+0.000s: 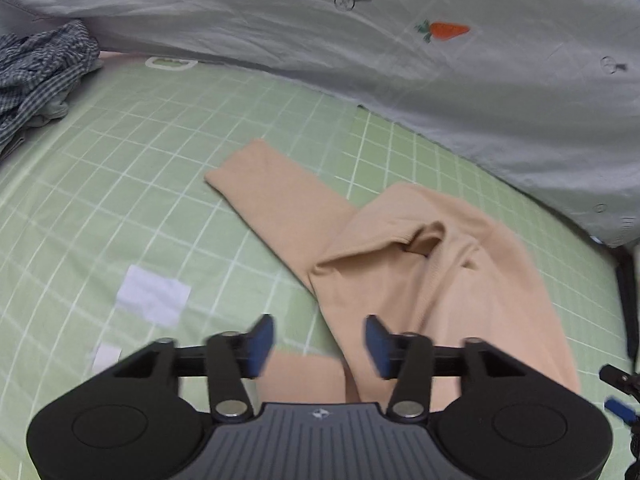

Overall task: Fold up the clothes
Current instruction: 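Lift the beige shirt off the pile and lay it on the mat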

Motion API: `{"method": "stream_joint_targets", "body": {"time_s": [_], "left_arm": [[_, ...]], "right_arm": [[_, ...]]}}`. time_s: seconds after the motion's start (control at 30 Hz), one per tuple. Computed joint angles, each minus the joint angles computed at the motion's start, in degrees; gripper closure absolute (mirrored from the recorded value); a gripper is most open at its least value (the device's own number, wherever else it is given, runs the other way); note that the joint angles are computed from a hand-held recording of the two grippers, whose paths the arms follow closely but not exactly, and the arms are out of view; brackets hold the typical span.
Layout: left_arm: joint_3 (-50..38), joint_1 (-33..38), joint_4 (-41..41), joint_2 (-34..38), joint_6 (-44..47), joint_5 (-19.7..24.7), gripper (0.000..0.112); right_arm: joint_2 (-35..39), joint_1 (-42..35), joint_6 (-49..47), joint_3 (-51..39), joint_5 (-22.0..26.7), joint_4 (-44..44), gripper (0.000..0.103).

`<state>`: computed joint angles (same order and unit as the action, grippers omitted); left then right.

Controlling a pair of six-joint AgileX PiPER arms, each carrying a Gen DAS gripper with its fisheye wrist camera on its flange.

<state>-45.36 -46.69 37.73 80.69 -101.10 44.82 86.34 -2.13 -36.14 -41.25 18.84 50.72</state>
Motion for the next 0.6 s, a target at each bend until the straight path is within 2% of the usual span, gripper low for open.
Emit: {"method": "stream_joint_targets", "body": {"time_s": [0.03,0.1,0.2,0.27,0.4,0.47,0.5,0.53,0.57,0.6], "left_arm": [[-0.38,1.90,-0.53,1.04,1.57,-1.31,0.045],[-0.89,5.29,-2.05,2.69,5.72,-4.01,0.033],[-1.94,9.59,-5.17,6.19,14.35,-7.33,0.033],[-2.74,11.34,-5.27,8.43,16.59,-8.22,0.033],[-2.86,14.84,-5.19,10.41,19.76,-12.16,0.035],[-3.75,15.79,-4.77,11.88,22.40,-12.64,0.039],[-4.23,16.24,-4.55,12.63,23.71,-12.84,0.044],[-4.59,16.62,-4.16,13.32,24.94,-12.73,0.046],[-4.94,16.99,-4.06,14.05,26.37,-12.68,0.051],[-4.76,16.85,-2.92,14.16,26.28,-13.10,0.055]], "right_arm": [[1.14,-0.27,0.48,-0.41,1.09,1.40,0.005],[2.17,-0.54,-1.02,0.04,2.75,6.11,0.000],[3.63,-0.05,-3.59,1.62,4.24,13.62,0.000],[5.67,0.32,-3.02,1.43,5.34,15.89,0.000],[7.86,1.84,6.50,-1.09,7.04,10.18,0.001],[8.15,2.72,6.09,-1.46,6.95,11.65,0.010],[8.30,3.15,5.84,-1.65,6.89,12.42,0.018],[8.71,3.31,5.38,-2.09,7.34,13.06,0.031],[9.32,3.24,4.80,-2.77,8.24,13.52,0.038],[9.65,3.39,4.01,-3.20,8.61,13.95,0.052]]}}
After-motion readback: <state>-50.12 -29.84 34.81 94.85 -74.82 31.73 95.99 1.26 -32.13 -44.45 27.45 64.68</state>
